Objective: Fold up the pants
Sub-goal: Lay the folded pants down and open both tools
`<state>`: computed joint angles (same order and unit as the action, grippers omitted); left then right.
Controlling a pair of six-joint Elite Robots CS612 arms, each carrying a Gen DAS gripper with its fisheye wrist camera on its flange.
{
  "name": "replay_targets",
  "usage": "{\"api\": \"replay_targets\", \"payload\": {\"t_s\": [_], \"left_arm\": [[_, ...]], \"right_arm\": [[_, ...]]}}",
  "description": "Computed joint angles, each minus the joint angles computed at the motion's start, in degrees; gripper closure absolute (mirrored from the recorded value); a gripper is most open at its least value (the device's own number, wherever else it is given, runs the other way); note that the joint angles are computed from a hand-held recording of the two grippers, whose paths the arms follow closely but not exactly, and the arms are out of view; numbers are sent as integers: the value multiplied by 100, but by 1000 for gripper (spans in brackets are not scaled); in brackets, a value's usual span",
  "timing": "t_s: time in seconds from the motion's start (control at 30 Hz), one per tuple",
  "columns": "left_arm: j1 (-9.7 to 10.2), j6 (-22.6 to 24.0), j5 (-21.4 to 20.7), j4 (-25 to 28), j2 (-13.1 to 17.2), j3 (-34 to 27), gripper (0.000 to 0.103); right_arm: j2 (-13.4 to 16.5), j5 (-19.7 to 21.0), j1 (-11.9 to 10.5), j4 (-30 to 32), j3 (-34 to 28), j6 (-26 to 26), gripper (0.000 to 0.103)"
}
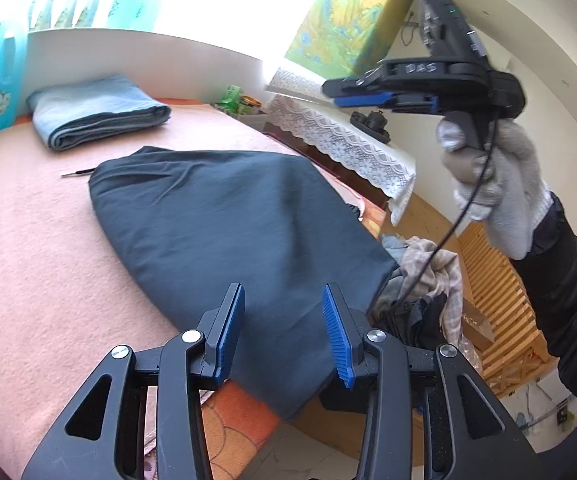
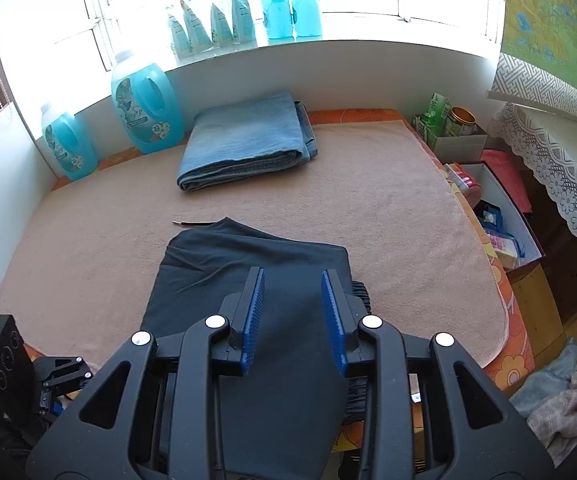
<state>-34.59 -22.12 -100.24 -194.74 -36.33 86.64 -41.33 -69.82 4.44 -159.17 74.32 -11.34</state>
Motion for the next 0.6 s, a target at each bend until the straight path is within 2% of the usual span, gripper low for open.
{"api": "replay_targets", "payload": {"t_s": [0.13, 0.27, 0.37, 0.5, 0.6], "left_arm": [[-19, -53, 84, 38, 91, -57, 64], [-90, 74, 62, -24, 94, -16, 64], [-107, 71, -8, -5, 132, -41, 64], [-93, 57, -92, -26, 146, -20, 64], [-79, 92, -149, 6, 172, -59, 64]], "right_arm": [[-55, 232, 130, 69, -81, -189, 58], [243, 222, 344, 683, -670, -527, 58], [703, 282, 503, 1606, -1490, -779, 58], [1453, 7, 734, 2669, -2740, -1319, 58], [2044, -150, 852, 3454, -3757, -1537, 58]]}}
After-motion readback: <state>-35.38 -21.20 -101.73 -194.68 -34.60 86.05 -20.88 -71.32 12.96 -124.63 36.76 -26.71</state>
